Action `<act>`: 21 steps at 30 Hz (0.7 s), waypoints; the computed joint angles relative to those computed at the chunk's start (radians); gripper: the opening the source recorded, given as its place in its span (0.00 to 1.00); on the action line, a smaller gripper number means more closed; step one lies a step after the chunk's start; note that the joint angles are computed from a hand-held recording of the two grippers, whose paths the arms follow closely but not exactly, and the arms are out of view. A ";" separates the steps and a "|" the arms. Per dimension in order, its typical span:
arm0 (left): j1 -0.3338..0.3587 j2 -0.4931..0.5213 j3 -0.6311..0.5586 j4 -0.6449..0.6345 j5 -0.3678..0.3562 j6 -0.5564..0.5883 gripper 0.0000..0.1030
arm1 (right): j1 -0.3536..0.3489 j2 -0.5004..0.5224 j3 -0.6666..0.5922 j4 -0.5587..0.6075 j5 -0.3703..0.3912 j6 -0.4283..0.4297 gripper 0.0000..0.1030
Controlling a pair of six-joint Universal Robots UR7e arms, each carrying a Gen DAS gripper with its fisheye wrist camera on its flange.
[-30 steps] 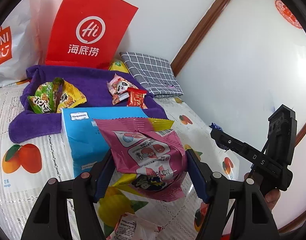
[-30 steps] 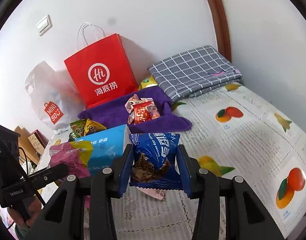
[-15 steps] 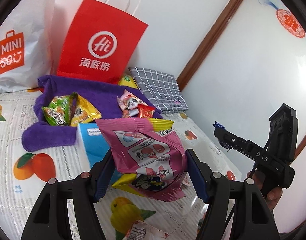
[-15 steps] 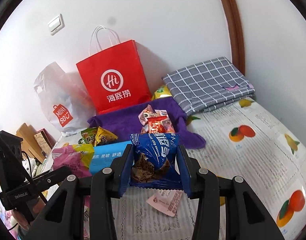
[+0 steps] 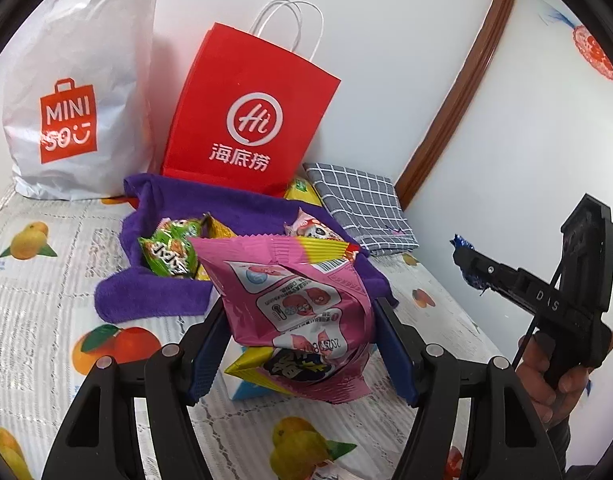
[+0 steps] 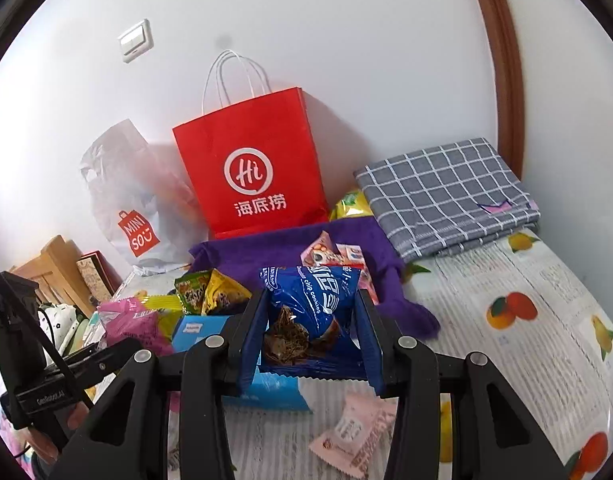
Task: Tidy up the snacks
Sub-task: 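Carry both snacks to the towel and open the right tool to release the blue packet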
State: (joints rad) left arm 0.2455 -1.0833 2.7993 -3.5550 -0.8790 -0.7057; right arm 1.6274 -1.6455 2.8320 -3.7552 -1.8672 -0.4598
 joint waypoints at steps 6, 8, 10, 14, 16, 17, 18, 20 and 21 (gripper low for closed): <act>-0.006 -0.007 0.000 0.039 0.069 -0.018 0.66 | 0.007 0.026 -0.041 0.029 0.019 -0.012 0.42; -0.014 -0.007 0.007 0.034 0.088 -0.031 0.66 | 0.016 0.044 -0.056 0.024 0.011 -0.021 0.42; -0.037 -0.008 0.014 0.055 0.133 -0.058 0.66 | 0.020 0.050 -0.071 0.034 0.019 -0.028 0.42; -0.030 -0.019 0.011 0.072 0.163 -0.066 0.66 | 0.029 0.055 -0.106 0.060 0.038 -0.038 0.42; -0.018 -0.041 0.005 0.098 0.174 -0.077 0.65 | 0.033 0.057 -0.126 0.075 0.047 -0.041 0.42; -0.007 -0.058 -0.004 0.131 0.182 -0.085 0.65 | 0.034 0.057 -0.135 0.083 0.052 -0.042 0.42; 0.006 -0.075 -0.015 0.165 0.188 -0.089 0.65 | 0.036 0.062 -0.148 0.087 0.055 -0.043 0.42; 0.036 -0.103 -0.041 0.225 0.186 -0.083 0.65 | 0.040 0.075 -0.168 0.086 0.054 -0.046 0.42; 0.051 -0.119 -0.057 0.263 0.185 -0.082 0.65 | 0.041 0.081 -0.178 0.088 0.056 -0.047 0.42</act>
State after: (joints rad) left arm 0.2965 -1.2026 2.7422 -3.2917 -0.6940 -0.7876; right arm 1.6688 -1.5643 2.6536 -3.6668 -1.8116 -0.5067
